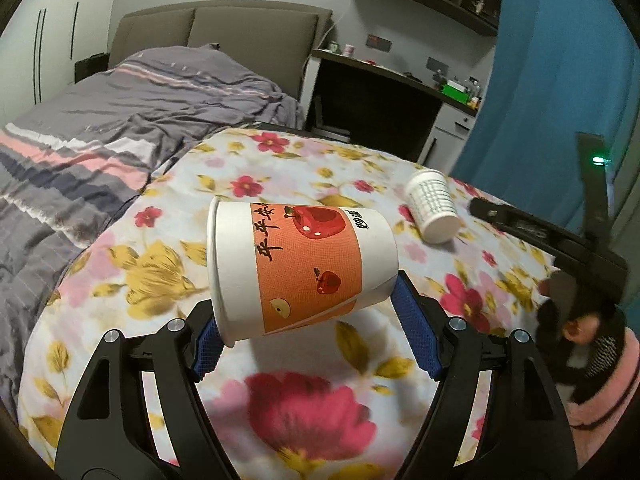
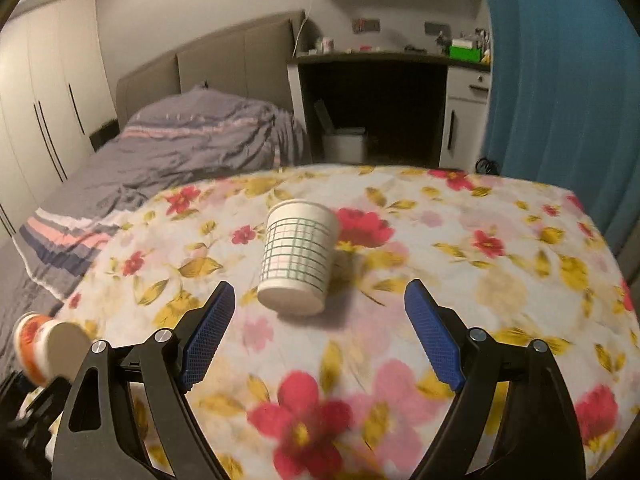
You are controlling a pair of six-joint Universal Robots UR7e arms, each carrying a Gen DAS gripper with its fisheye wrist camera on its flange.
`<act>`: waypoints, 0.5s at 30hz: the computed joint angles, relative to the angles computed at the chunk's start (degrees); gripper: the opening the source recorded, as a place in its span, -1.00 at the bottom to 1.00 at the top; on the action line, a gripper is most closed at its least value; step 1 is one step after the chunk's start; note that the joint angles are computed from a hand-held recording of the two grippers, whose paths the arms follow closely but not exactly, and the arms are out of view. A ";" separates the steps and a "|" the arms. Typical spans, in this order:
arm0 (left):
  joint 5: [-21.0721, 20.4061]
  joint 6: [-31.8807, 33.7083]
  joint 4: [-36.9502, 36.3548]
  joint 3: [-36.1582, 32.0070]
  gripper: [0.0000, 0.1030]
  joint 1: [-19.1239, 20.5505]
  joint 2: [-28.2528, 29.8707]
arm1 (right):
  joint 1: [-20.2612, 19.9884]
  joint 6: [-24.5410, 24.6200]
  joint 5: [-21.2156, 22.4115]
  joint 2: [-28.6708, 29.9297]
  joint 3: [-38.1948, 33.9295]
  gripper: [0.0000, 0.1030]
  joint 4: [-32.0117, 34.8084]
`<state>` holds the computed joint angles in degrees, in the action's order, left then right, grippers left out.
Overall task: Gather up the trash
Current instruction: 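Grasp the orange-and-white paper cup with the left tool while the right tool grasps the green-grid cup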
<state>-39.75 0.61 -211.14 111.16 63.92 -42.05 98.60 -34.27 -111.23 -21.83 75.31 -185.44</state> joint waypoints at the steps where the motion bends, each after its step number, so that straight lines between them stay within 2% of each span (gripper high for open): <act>1: -0.21 -0.05 0.03 -0.06 0.45 0.35 -0.15 | 0.06 0.66 -0.66 1.29 -2.28 0.63 1.90; 6: -1.01 -0.81 0.49 0.04 0.45 1.51 -0.67 | -0.44 5.46 -1.21 4.54 -9.39 0.56 10.30; 10: -1.58 -0.53 0.47 -0.43 0.45 1.91 -0.47 | -0.51 6.73 -1.23 5.72 -11.59 0.43 13.00; 13: -1.98 -0.39 0.72 -0.44 0.45 2.10 -0.39 | -0.41 6.75 -2.10 6.24 -12.37 0.21 14.43; 14: -1.88 -0.38 0.85 -0.52 0.45 2.08 -0.33 | -0.42 6.83 -2.20 6.35 -12.49 0.03 14.91; 15: -1.88 -0.16 0.91 -0.56 0.45 2.08 -0.33 | -0.37 6.65 -2.48 6.41 -12.44 0.04 14.80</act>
